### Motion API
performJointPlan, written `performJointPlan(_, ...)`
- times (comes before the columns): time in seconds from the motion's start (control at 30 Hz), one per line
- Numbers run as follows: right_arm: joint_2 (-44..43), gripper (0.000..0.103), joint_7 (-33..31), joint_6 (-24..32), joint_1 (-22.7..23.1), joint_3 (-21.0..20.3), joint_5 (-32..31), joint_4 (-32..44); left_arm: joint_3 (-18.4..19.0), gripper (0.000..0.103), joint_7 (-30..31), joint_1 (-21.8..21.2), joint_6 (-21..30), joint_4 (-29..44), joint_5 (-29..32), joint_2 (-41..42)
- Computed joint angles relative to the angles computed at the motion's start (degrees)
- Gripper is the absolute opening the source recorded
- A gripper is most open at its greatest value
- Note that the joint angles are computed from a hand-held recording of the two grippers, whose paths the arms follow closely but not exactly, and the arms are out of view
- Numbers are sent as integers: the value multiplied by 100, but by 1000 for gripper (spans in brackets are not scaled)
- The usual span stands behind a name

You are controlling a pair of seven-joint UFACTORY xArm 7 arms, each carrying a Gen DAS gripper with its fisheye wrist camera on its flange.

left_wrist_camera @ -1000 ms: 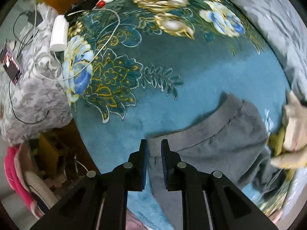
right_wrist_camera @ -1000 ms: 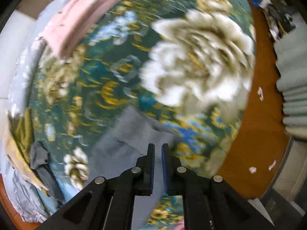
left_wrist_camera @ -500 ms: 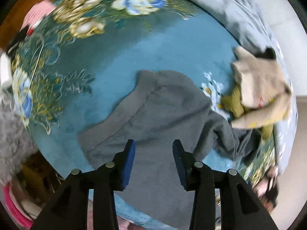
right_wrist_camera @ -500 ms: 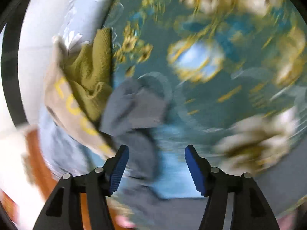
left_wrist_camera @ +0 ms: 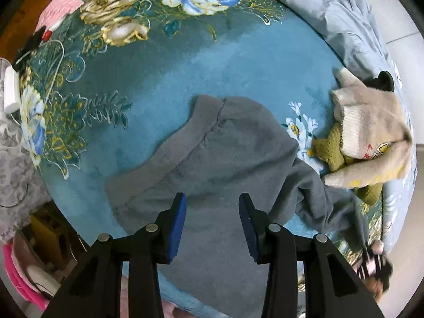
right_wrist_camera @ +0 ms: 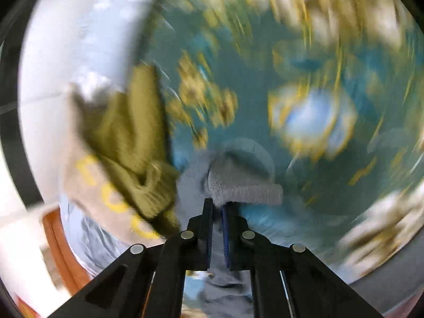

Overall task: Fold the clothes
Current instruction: 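Open the left gripper and release the waistband onto the sheet, then pull the sweatpants leg with the right gripper to straighten it, then open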

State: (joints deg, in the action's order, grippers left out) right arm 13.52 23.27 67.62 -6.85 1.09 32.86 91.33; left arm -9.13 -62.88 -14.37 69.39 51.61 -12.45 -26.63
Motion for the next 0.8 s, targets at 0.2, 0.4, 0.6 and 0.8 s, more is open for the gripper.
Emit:
performJointPlan(0.2, -481, 7, -931, 374, -530, -598, -1495, 156, -19, 42, -278, -31, -187, -139, -231, 76)
performJointPlan(0.4, -484, 6, -730, 1052, -912, -802, -2017, -484, -21, 42, -796, -65, -623, -336, -547, 85)
performJointPlan(0.6, -701, 7, -605, 1242, -1053, -828, -1543, -330, 94, 43, -481, -77, -606, -93, -390, 469)
performJointPlan(0.8, -187, 7, -74, 1384, -987, -681, -1107, 816, 205, 48, -419, 39, -989, -194, -461, 566)
